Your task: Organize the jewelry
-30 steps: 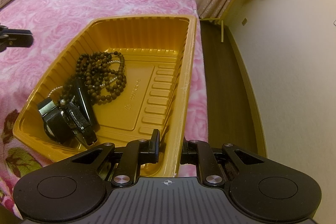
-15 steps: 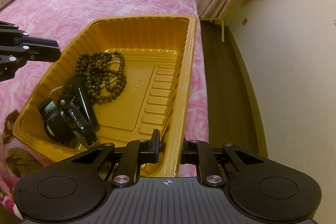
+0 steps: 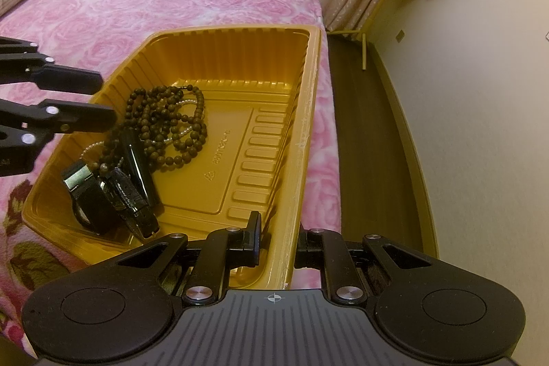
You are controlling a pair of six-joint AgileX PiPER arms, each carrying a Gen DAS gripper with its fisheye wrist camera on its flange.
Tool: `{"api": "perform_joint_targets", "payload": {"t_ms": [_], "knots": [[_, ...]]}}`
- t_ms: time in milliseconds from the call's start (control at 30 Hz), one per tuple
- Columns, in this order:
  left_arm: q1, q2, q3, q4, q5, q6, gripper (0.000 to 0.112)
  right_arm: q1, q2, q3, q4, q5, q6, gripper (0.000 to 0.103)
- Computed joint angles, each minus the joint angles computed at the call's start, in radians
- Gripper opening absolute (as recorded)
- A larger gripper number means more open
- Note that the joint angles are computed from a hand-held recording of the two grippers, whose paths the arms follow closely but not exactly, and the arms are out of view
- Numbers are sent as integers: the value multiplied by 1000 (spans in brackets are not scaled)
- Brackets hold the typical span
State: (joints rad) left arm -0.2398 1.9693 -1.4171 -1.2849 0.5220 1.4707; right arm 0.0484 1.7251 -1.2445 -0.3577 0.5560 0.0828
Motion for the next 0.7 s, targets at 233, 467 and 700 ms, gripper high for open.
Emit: {"api": "perform_joint_targets", "payload": {"t_ms": [233,467,700], "knots": [[83,-44,104,-110,-34,120,32,-1,0,0,2,0,-2,15],[209,-42,177,-202,-128,202,32,1,-1,-3,4,6,-3,15],[263,81,71,-200,-241,199,32,2,-1,-5,4,9,-2,15]]}}
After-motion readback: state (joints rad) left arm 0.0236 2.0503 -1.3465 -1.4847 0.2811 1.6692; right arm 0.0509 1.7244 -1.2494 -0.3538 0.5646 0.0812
